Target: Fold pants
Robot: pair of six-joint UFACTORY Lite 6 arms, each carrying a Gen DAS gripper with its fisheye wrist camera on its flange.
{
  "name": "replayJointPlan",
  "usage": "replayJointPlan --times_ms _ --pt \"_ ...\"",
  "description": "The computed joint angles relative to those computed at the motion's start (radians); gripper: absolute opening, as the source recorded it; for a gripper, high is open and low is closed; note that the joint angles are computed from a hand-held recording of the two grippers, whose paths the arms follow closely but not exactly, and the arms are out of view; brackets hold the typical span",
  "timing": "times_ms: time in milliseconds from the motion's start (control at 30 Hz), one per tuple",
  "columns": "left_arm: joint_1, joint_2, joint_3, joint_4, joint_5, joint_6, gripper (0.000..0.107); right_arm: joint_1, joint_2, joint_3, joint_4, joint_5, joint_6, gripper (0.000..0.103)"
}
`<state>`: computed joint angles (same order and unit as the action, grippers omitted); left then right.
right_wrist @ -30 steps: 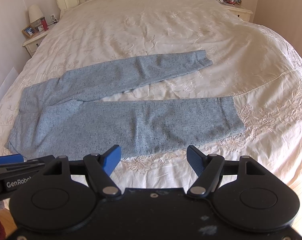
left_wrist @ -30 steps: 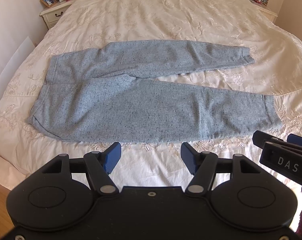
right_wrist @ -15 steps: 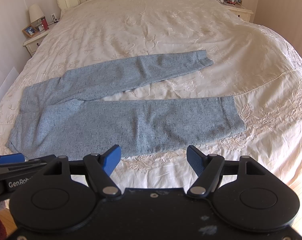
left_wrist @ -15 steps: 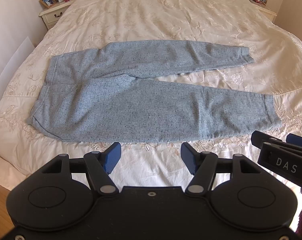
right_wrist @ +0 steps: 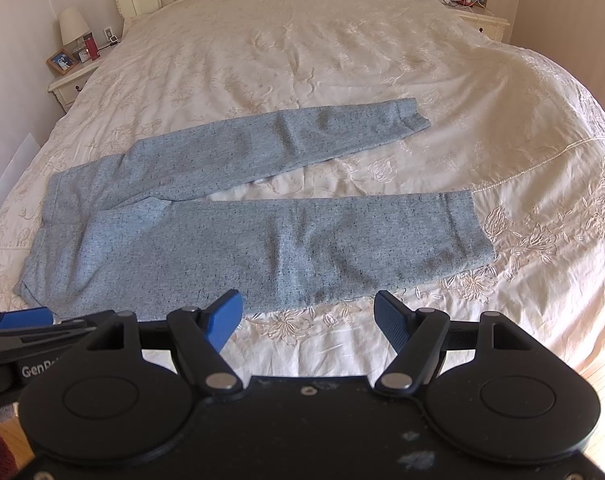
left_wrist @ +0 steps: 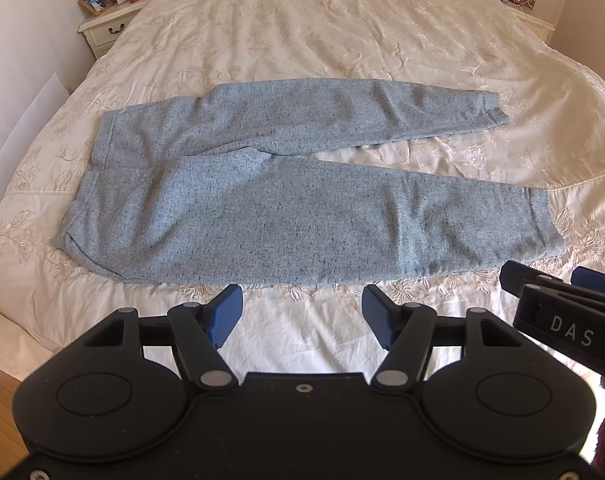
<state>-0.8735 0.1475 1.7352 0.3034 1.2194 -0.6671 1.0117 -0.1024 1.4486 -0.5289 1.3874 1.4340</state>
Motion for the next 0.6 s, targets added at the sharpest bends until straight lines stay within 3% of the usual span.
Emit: replayJointPlan --times_ms 600 --pt "0.027 0.038 0.04 -0.031 0.004 0.027 0.063 -0.07 -0.02 -0.022 0.076 -0.074 -0.073 0.074"
